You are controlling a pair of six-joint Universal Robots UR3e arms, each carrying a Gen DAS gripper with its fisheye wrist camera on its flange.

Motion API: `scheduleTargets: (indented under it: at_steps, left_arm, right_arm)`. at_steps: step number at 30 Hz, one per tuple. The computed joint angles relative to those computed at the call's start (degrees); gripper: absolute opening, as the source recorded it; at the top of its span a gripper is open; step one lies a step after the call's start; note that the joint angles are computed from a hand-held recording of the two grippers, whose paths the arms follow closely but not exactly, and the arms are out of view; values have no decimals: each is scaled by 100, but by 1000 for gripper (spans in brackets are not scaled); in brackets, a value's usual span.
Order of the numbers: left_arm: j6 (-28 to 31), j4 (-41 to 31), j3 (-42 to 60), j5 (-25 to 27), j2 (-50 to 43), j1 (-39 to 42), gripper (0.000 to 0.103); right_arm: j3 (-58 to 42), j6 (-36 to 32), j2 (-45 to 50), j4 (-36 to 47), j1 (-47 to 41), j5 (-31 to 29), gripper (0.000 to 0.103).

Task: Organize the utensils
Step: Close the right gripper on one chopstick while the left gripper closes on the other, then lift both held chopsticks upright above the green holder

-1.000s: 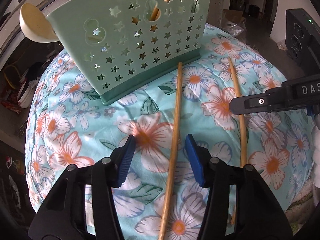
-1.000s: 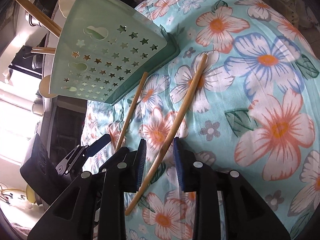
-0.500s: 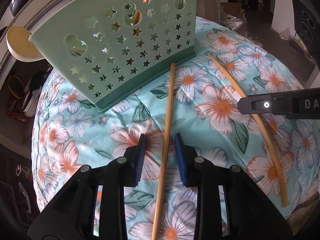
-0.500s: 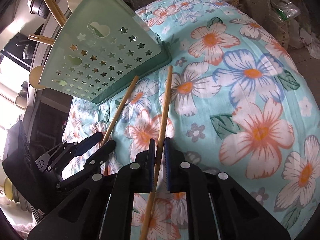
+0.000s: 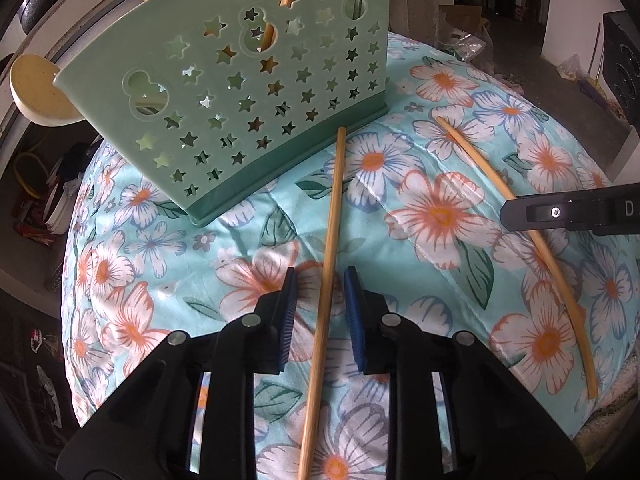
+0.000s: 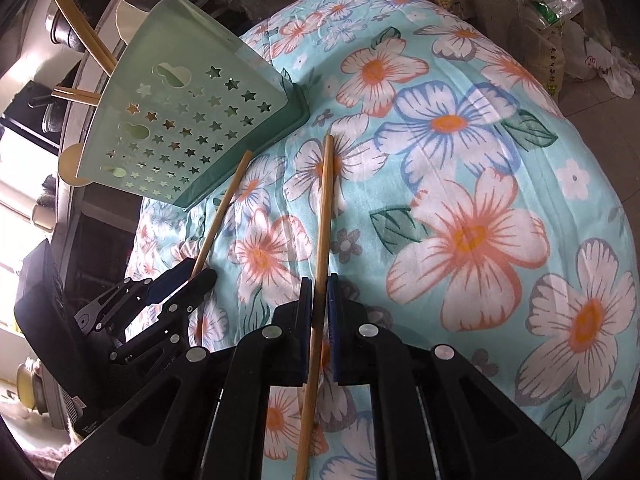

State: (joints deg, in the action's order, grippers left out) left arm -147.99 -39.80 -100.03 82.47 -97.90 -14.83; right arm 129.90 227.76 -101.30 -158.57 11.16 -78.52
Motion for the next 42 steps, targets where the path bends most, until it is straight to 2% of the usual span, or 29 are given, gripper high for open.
scheduleTargets:
  at_steps: [11, 16, 20, 23, 29, 32, 33, 34, 38, 42]
  left_arm:
    - [18, -14, -35, -61, 32, 7, 17]
    - [58, -54, -98, -135, 115, 28, 6]
    - [163, -243, -260, -420, 347, 237, 5]
    - [384, -800, -400, -988, 670, 643, 5]
    - [1055, -2534, -302, -1865, 1182, 1384, 5]
    - [1275, -3255, -56, -2169, 1192, 1611, 14]
    - [1297, -3347, -7, -2242, 1186, 1653, 24]
    - [1338, -3398, -9, -2299, 1203, 1708, 29]
    - [1241, -3772, 519, -2567, 840, 1705, 30]
    - [913, -3342, 896, -2325, 329, 1384, 30]
  right_arm:
    - [16, 15, 12, -35, -20, 36, 8]
    - [2, -15, 27, -20, -10, 15, 8]
    - [-133, -75, 72, 116, 67, -55, 8]
    - [-279, -103, 128, 239, 245, -235, 8]
    - [-468, -141, 263, 370, 527, -332, 7]
    - [-536, -203, 338, 429, 529, -207, 8]
    - [-567, -212, 357, 458, 523, -191, 8]
    - [-593, -217, 376, 480, 504, -164, 9]
    - [-816, -269, 566, 516, 503, -238, 17]
    - [-1084, -430, 834, 618, 502, -318, 18]
